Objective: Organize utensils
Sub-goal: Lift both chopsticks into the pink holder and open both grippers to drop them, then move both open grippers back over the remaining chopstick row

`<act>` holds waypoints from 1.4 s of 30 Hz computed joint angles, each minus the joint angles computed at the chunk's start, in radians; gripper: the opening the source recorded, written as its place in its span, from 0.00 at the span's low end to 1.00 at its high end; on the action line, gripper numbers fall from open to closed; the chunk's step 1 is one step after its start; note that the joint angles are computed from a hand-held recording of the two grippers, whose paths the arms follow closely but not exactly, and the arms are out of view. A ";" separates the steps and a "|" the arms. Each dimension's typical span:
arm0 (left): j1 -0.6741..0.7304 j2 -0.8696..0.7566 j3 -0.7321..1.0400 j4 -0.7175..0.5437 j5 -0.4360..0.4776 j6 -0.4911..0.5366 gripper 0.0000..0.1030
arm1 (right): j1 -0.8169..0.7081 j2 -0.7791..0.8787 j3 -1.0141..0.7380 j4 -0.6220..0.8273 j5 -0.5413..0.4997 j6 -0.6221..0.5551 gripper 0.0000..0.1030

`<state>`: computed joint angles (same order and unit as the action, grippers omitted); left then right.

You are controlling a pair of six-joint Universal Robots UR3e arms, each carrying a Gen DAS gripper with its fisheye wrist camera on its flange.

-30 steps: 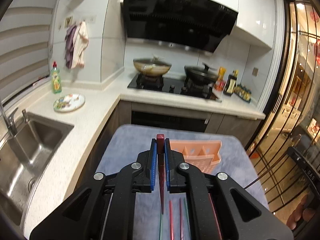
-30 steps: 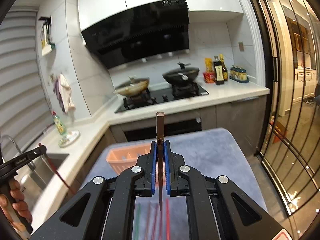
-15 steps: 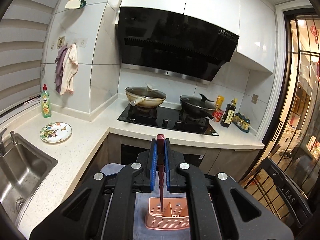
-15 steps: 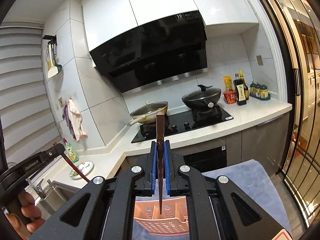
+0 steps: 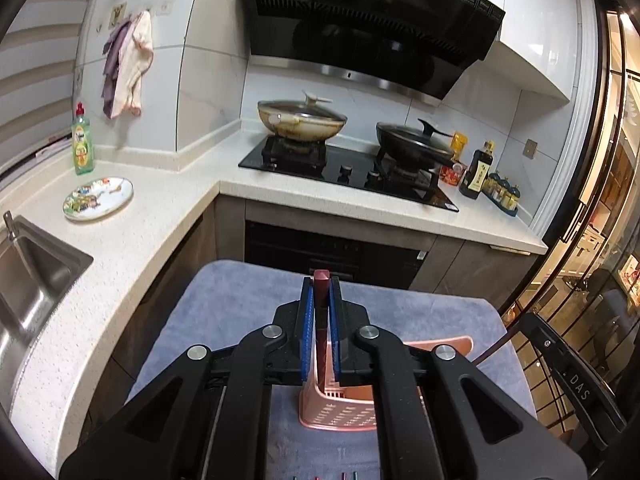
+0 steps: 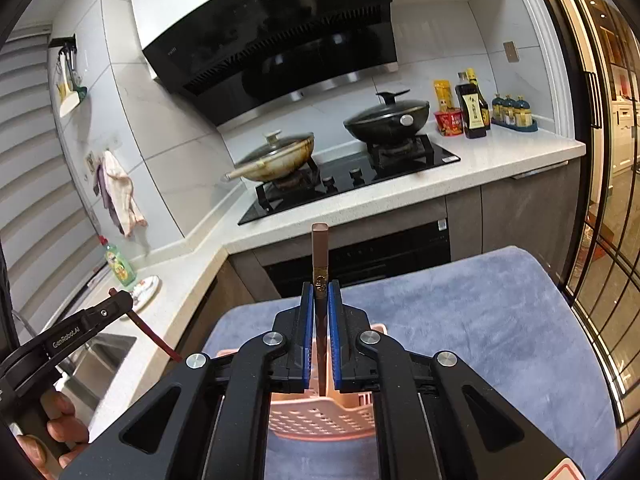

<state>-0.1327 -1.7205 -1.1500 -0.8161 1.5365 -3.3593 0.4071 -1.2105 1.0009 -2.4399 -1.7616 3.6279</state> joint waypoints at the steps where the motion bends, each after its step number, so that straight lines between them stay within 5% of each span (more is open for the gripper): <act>1: 0.002 0.008 -0.021 0.008 -0.005 -0.001 0.07 | 0.004 0.000 0.002 0.000 -0.007 0.002 0.08; 4: 0.002 0.038 -0.075 0.039 0.002 -0.004 0.08 | 0.010 -0.022 0.025 -0.006 -0.019 0.002 0.11; 9: 0.008 0.108 -0.138 0.041 -0.006 -0.005 0.32 | 0.025 -0.108 0.103 -0.037 -0.044 0.014 0.19; 18: 0.024 0.378 -0.386 0.026 0.013 0.031 0.49 | 0.124 -0.377 0.420 -0.062 -0.124 0.031 0.29; 31: 0.043 0.852 -0.884 -0.137 0.014 0.060 0.49 | 0.448 -0.597 0.850 0.065 -0.353 0.262 0.29; 42: -0.073 1.052 -1.094 -0.254 0.117 0.020 0.49 | 0.602 -0.570 0.960 0.127 -0.382 0.430 0.29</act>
